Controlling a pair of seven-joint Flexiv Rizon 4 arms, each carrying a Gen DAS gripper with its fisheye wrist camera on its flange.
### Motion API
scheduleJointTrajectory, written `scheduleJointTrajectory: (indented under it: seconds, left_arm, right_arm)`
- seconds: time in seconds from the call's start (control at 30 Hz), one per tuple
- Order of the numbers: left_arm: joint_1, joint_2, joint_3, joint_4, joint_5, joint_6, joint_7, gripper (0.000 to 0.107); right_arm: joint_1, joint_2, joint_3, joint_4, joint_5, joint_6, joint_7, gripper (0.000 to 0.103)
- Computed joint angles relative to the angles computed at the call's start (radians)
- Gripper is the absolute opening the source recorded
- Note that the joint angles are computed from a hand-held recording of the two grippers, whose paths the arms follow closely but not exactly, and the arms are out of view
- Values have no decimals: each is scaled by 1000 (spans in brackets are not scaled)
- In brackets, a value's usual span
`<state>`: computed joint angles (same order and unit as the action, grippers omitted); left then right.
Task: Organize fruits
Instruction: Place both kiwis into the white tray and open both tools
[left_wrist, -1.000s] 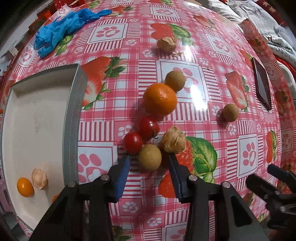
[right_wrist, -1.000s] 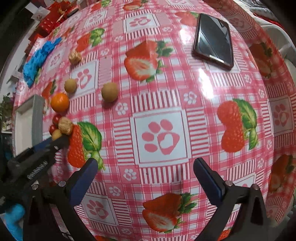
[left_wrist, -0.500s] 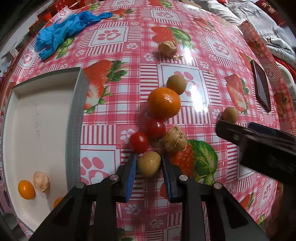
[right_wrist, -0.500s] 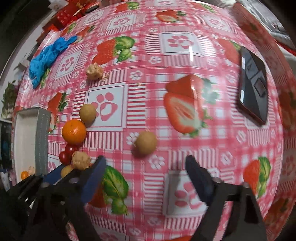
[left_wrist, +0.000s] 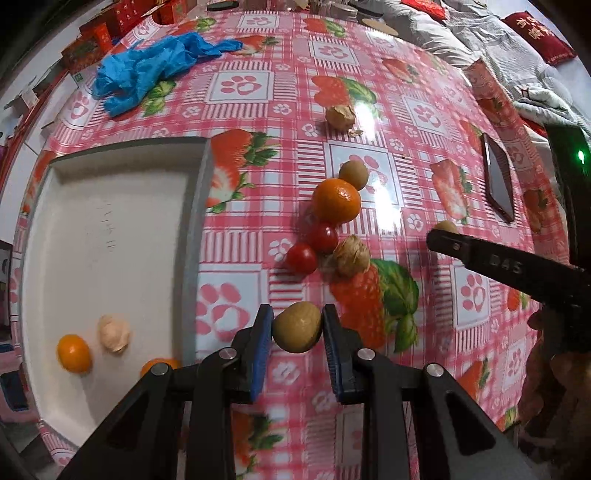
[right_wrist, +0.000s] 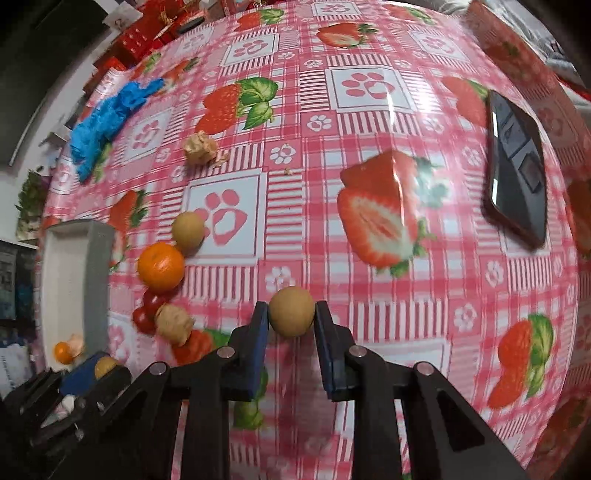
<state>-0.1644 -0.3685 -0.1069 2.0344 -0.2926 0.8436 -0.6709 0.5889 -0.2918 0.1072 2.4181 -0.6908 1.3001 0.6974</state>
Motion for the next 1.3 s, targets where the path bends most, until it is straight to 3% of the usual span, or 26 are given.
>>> scheduleJointTrajectory:
  seconds: [0.13,0.3,0.57,0.9,1.2,1.3]
  left_arm:
    - [30,33,17,-5,8,-41,48,29]
    - [64,51,48,-40,27,-112,67,29]
    - [119,31,63,-114,-2,-123,101,29]
    - [138,-59,83,-182,39,14,29,29]
    - [123,-150,113,-217,155,55,-75,29]
    - [142,-153,92,-205,139,59,-60,29]
  right_arm:
    - [30,60,17,21,-35,-6,99,27]
    - [41,93,99,-23,8,-60,97,27]
    - [56,32,65,-153,-45,9,41,27]
    - [64,-115,30,-393,39,-9,-252,27]
    - [40,-305,92,-605,271,-73,-555,27]
    - [38,-351,111,-648,333,-95,-631,27]
